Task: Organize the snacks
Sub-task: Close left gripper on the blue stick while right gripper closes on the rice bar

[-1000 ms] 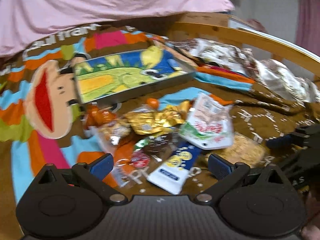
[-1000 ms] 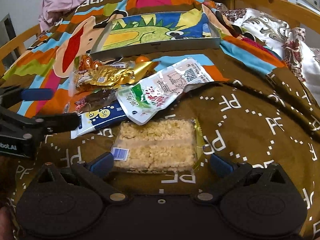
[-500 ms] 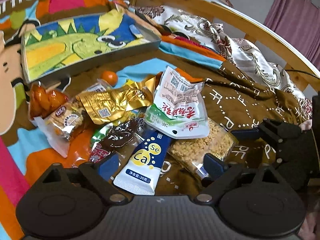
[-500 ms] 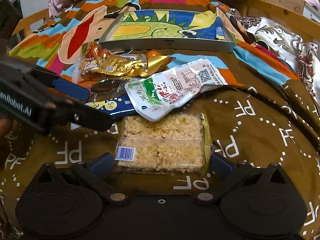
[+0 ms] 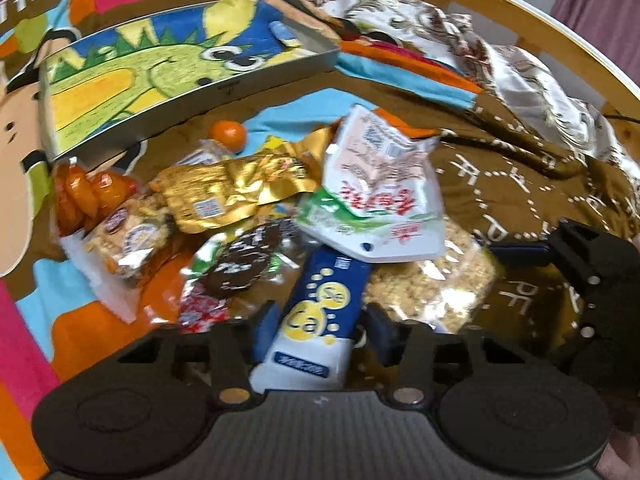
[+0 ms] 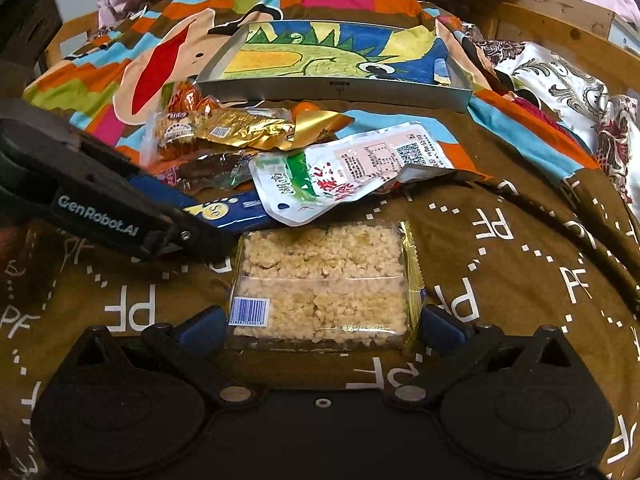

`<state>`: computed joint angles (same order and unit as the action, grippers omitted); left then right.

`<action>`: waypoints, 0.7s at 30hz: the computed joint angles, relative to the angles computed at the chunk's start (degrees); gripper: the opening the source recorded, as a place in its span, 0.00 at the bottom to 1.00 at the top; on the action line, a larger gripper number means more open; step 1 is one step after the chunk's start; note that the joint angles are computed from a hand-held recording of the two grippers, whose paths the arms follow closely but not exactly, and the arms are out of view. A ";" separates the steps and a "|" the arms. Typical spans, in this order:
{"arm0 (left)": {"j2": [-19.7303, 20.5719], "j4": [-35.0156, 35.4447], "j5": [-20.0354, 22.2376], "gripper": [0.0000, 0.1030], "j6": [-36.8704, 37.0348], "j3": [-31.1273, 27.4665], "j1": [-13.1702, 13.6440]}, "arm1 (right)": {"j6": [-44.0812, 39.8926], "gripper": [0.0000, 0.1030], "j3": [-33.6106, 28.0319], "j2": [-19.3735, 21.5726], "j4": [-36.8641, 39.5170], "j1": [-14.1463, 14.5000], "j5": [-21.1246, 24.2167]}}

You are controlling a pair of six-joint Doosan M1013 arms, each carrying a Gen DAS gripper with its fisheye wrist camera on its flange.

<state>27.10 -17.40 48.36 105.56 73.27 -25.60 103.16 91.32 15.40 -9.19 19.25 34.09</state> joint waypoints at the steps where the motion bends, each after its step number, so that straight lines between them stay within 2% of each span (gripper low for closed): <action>1: -0.12 -0.29 0.16 0.47 -0.36 0.12 0.12 | 0.03 0.99 0.11 -0.11 0.02 0.01 -0.13; 6: -1.61 2.94 0.42 0.45 -3.54 1.75 -0.40 | 2.16 0.99 0.40 -0.25 -3.69 0.65 -1.02; 10: -2.16 1.93 -0.99 0.46 -4.58 2.85 -0.14 | 2.87 0.99 0.45 0.11 -5.83 0.91 -1.84; 12: -1.71 1.90 -1.45 0.51 -5.34 2.51 -0.19 | 2.82 1.00 0.45 0.35 -5.92 0.90 -2.45; 14: -1.05 0.83 -1.64 0.61 -5.71 1.87 -0.22 | 3.82 1.00 0.46 0.63 -7.52 1.08 -3.28; 16: -0.53 1.83 -2.15 0.62 -6.33 1.34 -0.64 | 5.35 1.00 0.44 0.86 -10.52 1.48 -3.64; 18: -0.25 3.70 -2.51 0.62 -7.01 1.03 -1.15 | 6.04 0.99 0.59 0.78 -12.31 1.77 -3.90; 19: -0.25 4.58 -2.58 0.58 -7.92 1.03 -1.29 | 7.01 0.99 0.85 0.63 -13.70 1.92 -4.47; 20: -0.37 5.49 -2.82 0.51 -9.17 1.22 -1.37 | 7.60 0.99 1.01 0.58 -14.75 2.04 -4.87; 21: -0.48 5.91 -2.97 0.49 -10.16 1.35 -1.32 | 7.62 0.99 1.06 0.60 -15.05 2.05 -5.05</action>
<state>26.63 -11.49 45.39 95.40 74.63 -26.92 110.78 92.37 15.99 -24.24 21.31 29.04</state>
